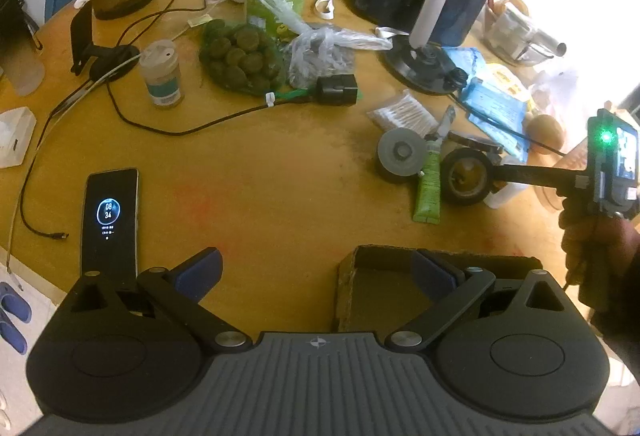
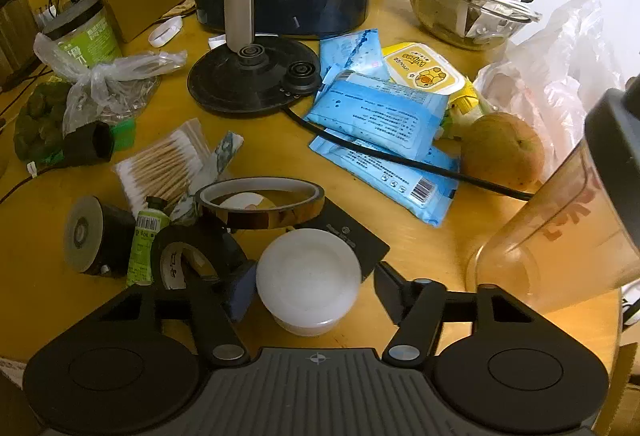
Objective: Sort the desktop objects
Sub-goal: 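Reach the right gripper toward the white plastic cup and grasp it, then lift the white cup with the right gripper and carry it toward the box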
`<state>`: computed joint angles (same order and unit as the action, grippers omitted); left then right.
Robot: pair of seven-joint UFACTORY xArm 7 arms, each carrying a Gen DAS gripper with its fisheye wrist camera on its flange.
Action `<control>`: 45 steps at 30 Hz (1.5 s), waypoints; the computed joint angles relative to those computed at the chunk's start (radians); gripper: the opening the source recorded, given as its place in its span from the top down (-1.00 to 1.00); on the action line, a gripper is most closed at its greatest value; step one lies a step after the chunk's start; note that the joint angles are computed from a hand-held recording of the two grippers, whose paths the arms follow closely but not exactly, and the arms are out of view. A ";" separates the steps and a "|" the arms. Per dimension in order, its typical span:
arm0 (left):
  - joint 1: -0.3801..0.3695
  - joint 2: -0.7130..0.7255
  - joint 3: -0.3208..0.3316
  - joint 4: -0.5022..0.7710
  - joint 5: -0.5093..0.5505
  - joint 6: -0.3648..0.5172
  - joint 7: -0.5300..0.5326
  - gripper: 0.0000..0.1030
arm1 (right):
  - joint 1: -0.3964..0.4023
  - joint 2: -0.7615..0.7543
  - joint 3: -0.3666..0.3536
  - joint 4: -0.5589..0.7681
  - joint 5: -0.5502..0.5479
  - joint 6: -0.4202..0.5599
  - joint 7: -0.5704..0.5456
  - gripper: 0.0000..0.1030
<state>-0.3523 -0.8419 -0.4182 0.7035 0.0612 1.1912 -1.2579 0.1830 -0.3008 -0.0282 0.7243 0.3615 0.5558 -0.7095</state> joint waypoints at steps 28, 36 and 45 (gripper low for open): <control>0.004 -0.003 -0.017 0.022 0.026 -0.005 0.001 -0.99 | -0.016 -0.140 -0.023 -0.069 -0.042 0.053 -0.034 -0.10; 0.017 0.006 -0.012 0.024 0.046 -0.033 0.018 -0.99 | -0.018 -0.213 -0.045 -0.083 -0.057 0.111 -0.023 -0.10; 0.035 0.025 0.003 0.027 0.081 -0.083 0.074 -0.99 | -0.033 -0.272 -0.069 -0.079 -0.053 0.179 -0.009 -0.10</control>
